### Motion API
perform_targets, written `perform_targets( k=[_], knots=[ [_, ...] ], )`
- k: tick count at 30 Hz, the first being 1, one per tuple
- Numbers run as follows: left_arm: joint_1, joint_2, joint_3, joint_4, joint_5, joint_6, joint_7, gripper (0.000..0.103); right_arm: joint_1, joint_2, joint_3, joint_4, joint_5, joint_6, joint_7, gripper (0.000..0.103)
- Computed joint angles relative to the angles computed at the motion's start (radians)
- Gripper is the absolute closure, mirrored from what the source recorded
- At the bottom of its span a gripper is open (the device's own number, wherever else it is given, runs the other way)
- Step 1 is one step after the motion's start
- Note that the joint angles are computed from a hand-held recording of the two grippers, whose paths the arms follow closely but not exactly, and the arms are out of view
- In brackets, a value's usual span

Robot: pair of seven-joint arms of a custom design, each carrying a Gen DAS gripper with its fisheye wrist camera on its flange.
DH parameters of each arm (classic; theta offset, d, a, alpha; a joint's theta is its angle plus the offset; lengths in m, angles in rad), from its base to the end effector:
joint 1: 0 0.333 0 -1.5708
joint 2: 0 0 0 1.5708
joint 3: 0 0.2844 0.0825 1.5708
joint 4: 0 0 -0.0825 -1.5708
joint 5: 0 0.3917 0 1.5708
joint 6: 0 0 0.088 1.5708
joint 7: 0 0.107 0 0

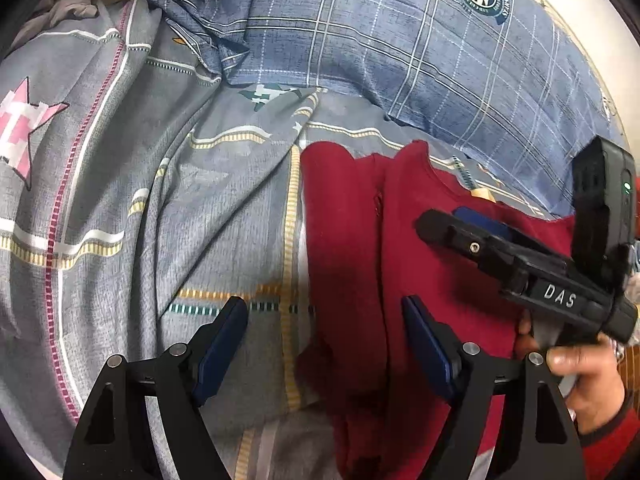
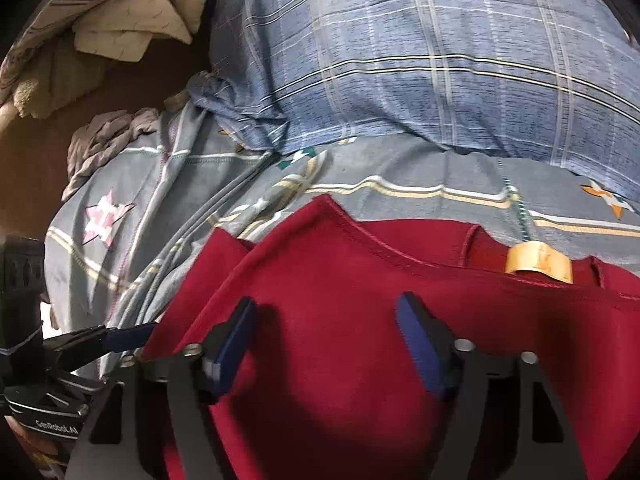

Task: Fold small clothes

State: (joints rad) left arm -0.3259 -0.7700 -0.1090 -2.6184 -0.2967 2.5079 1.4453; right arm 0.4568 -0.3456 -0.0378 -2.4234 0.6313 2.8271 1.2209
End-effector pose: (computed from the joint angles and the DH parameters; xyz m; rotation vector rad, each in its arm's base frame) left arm 0.3591 -0.1678 0.5341 -1.8594 2.1078 -0.9593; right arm 0.4660 0.1740 0.4830 -1.8274 1.4390 -0.2218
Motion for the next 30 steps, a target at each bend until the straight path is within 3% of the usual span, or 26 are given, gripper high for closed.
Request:
perform_targets(
  k=[2,4,6,9,11,14,18,21,22,23,25,27,28,30],
  knots=[
    [-0.009,-0.010,0.021,-0.006,-0.018,-0.005,0.008,0.024,0.013,0.001,-0.015,0.008,0.024,-0.019,-0.027,0.014],
    [-0.022,-0.021,0.050,-0.012,-0.055,-0.007,0.022,0.024,-0.020,0.004,0.013,0.025,-0.020,-0.051,0.031,0.014],
    [-0.025,-0.025,0.066,-0.014,-0.079,-0.011,0.040,0.024,-0.084,0.022,0.063,0.090,-0.142,-0.171,0.182,0.014],
    [-0.020,-0.028,0.068,-0.016,-0.097,-0.021,0.056,0.024,-0.089,0.076,0.071,0.203,-0.172,-0.328,0.265,0.013],
    [-0.018,-0.028,0.068,-0.015,-0.109,-0.024,0.062,0.024,-0.086,0.109,0.081,0.246,-0.175,-0.356,0.285,0.013],
    [-0.016,-0.022,0.067,-0.012,-0.123,-0.029,0.072,0.024,-0.100,0.184,0.120,0.332,-0.278,-0.394,0.378,0.009],
    [-0.019,-0.011,0.063,-0.006,-0.140,-0.027,0.084,0.024,-0.100,0.274,0.163,0.418,-0.488,-0.433,0.512,0.007],
    [-0.045,-0.005,0.078,-0.003,-0.174,-0.016,0.116,0.024,-0.084,0.283,0.183,0.399,-0.682,-0.400,0.554,0.010],
    [-0.058,-0.007,0.086,-0.004,-0.190,-0.009,0.136,0.024,-0.082,0.264,0.181,0.372,-0.705,-0.375,0.554,0.019],
    [-0.068,-0.008,0.092,-0.004,-0.205,-0.002,0.155,0.024,-0.082,0.245,0.173,0.352,-0.684,-0.356,0.548,0.037],
    [-0.082,-0.003,0.098,-0.002,-0.228,0.008,0.187,0.024,-0.080,0.191,0.122,0.307,-0.481,-0.333,0.456,0.062],
    [-0.082,0.011,0.093,0.006,-0.237,0.005,0.199,0.024,-0.076,0.152,0.078,0.277,-0.290,-0.333,0.357,0.073],
    [-0.078,0.020,0.087,0.011,-0.236,0.002,0.200,0.024,-0.081,0.130,0.069,0.258,-0.248,-0.328,0.337,0.080],
    [-0.074,0.037,0.073,0.020,-0.235,0.004,0.206,0.033,-0.093,0.104,0.068,0.239,-0.225,-0.328,0.322,0.082]
  ],
)
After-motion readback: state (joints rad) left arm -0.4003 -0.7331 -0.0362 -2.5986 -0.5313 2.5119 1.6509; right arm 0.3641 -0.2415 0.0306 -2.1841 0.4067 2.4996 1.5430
